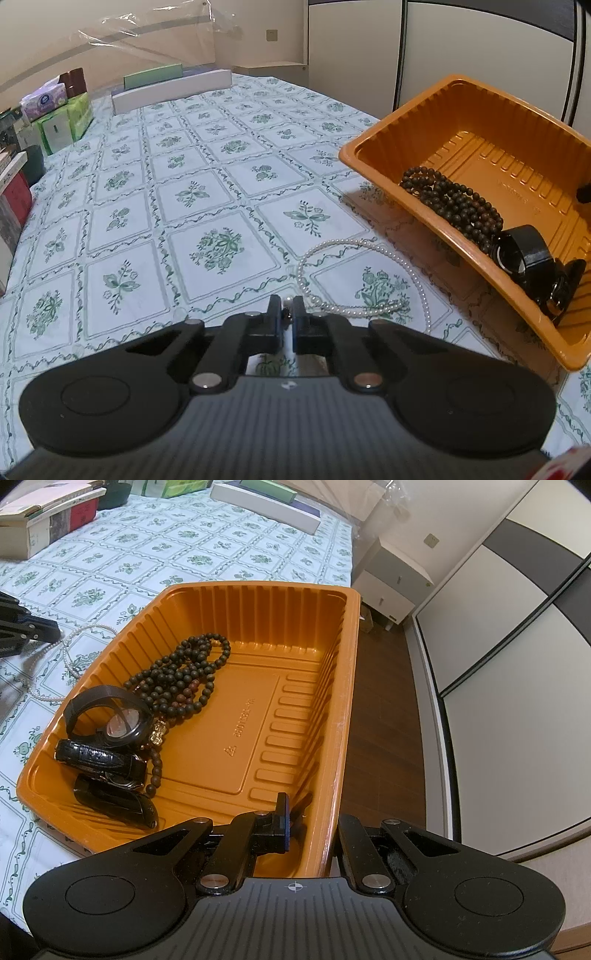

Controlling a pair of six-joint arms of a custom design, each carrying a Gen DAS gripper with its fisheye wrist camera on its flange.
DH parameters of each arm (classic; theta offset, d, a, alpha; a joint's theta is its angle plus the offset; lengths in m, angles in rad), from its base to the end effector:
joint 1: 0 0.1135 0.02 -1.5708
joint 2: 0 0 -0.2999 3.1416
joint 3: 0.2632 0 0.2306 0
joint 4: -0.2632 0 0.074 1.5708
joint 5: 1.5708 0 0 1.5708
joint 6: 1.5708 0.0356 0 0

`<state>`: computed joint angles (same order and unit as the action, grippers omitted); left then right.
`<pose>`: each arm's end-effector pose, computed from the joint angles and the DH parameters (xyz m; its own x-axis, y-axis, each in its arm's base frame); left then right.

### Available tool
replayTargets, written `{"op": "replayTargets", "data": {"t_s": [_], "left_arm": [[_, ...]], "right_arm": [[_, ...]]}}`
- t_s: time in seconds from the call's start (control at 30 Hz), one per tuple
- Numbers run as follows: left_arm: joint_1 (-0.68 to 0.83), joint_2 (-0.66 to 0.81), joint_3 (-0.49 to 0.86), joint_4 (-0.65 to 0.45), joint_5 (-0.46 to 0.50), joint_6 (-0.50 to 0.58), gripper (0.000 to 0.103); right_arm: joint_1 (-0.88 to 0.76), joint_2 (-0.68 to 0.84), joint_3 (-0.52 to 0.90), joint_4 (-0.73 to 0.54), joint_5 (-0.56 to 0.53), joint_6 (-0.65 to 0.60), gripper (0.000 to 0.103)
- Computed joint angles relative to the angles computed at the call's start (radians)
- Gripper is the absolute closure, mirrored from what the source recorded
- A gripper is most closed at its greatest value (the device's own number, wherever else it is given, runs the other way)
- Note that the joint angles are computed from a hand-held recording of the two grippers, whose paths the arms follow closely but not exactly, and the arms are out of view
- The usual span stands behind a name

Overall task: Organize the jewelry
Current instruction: 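Carry the pearl earring with the left gripper into the tray and release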

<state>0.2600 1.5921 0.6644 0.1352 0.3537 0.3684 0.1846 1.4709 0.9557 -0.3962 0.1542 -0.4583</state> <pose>0.2770 0.0609 0.1947 -0.6442 0.1782 -0.7438 0.2421 0.9700 0.0227 0.2765 0.0461 0.2681 -0.6574 -0.5675 -0.4957 -0.4234 0.8224 -0.3799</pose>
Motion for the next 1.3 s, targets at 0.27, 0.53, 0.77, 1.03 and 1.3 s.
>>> {"op": "replayTargets", "data": {"t_s": [0.27, 0.53, 0.77, 1.03, 1.3], "left_arm": [[0.082, -0.096, 0.000, -0.058, 0.039, 0.023, 0.099], [0.034, -0.223, 0.003, -0.104, 0.087, -0.017, 0.099], [-0.173, -0.259, -0.020, -0.090, 0.061, -0.113, 0.099], [-0.357, -0.194, 0.007, -0.029, -0.012, -0.180, 0.099], [-0.461, -0.143, 0.043, -0.003, -0.043, -0.222, 0.099]], "right_arm": [[0.001, 0.000, -0.003, 0.004, 0.000, 0.002, 0.097], [-0.002, 0.000, -0.001, 0.004, -0.001, 0.000, 0.097], [-0.002, -0.004, -0.003, 0.005, -0.002, 0.003, 0.097], [-0.006, -0.006, -0.005, 0.007, -0.008, 0.004, 0.097], [-0.006, -0.007, -0.008, 0.007, -0.009, 0.005, 0.097]]}}
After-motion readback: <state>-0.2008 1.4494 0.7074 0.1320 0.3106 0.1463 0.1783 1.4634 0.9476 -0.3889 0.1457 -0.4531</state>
